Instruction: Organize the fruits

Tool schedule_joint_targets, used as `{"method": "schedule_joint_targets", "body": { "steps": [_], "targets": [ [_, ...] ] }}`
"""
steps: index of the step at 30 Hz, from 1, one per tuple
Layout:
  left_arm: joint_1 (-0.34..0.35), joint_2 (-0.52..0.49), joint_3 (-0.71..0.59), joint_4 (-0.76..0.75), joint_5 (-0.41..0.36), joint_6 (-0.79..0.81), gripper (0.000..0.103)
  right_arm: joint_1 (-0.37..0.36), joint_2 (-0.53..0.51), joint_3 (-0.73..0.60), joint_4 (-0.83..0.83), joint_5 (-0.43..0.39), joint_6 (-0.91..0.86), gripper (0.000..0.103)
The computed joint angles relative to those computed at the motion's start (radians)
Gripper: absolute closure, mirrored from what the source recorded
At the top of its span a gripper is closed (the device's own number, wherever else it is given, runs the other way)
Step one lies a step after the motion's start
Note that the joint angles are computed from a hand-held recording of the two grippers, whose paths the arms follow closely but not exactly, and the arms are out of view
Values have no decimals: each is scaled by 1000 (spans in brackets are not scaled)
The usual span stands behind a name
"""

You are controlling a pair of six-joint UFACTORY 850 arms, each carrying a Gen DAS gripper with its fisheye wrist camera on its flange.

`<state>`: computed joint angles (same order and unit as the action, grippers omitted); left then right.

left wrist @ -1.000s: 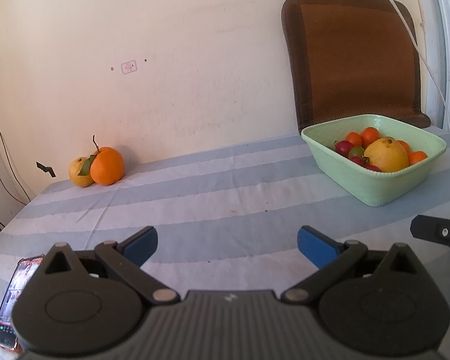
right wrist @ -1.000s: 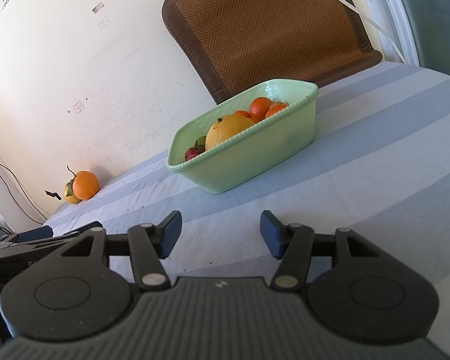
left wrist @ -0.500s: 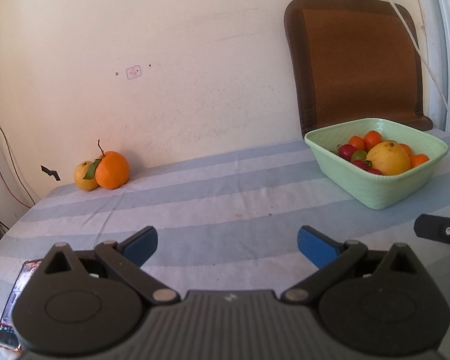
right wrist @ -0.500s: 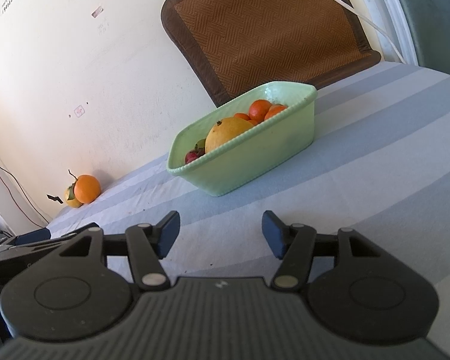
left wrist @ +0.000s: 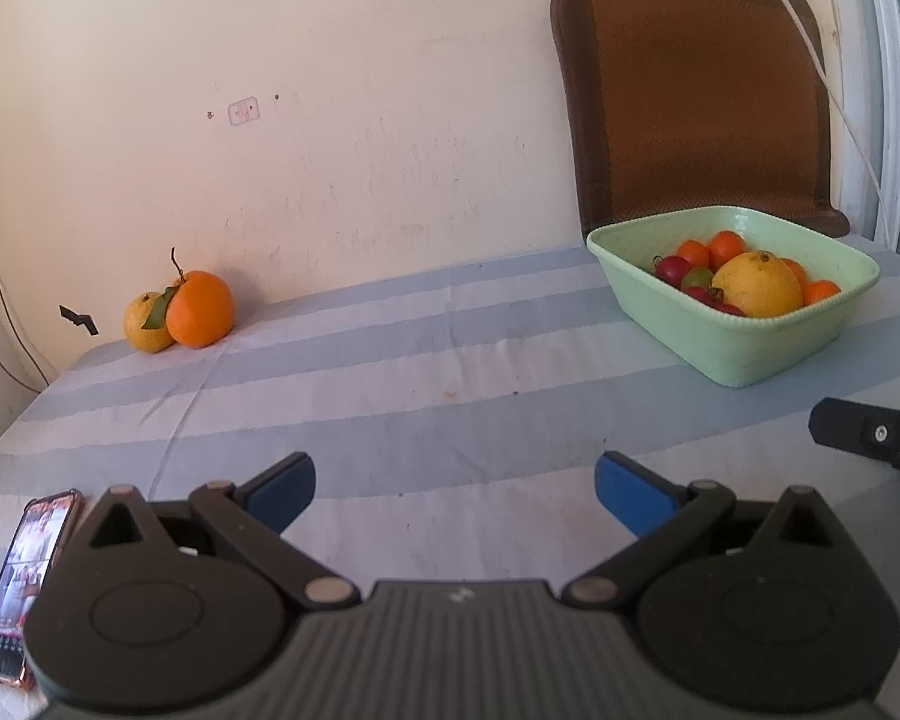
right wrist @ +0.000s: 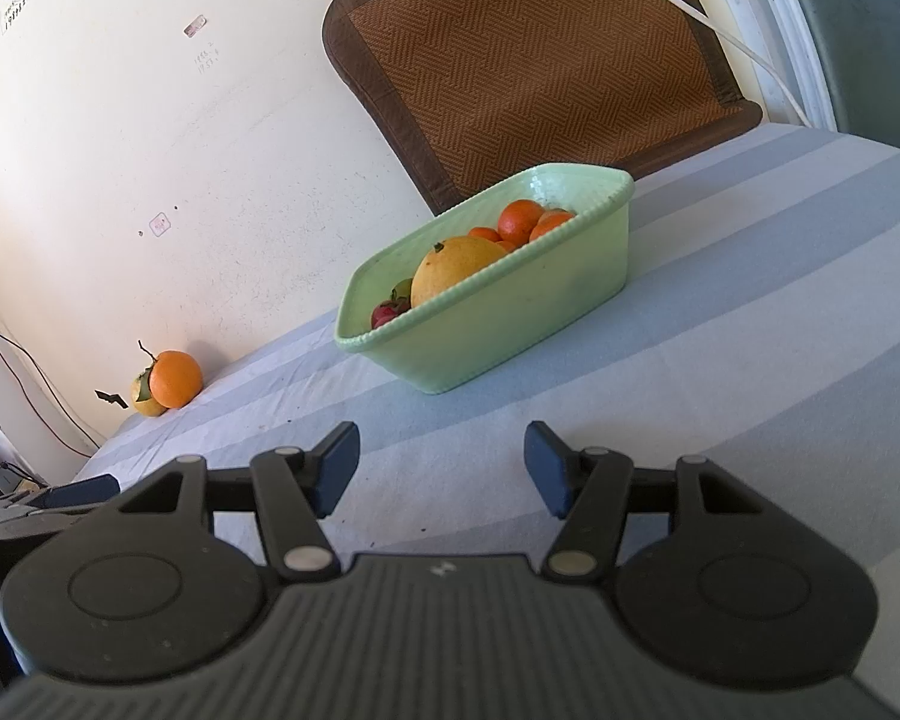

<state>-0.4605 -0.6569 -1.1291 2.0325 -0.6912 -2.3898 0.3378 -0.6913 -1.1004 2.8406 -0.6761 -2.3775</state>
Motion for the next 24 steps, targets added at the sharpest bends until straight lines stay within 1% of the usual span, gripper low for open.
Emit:
{"method": "schedule_joint_targets", "body": {
  "steps": [5, 16, 24],
  "targets": [
    [-8, -3, 1, -18, -36, 19, 0, 0, 0, 0, 0, 1, 0, 40],
    [-6, -3, -3, -39, -30, 44, 0, 0, 0, 0, 1, 0, -1, 40],
    [-3, -5, -9, -60, -9, 66, 0, 0, 0, 0, 2, 0, -1, 40]
  ]
}}
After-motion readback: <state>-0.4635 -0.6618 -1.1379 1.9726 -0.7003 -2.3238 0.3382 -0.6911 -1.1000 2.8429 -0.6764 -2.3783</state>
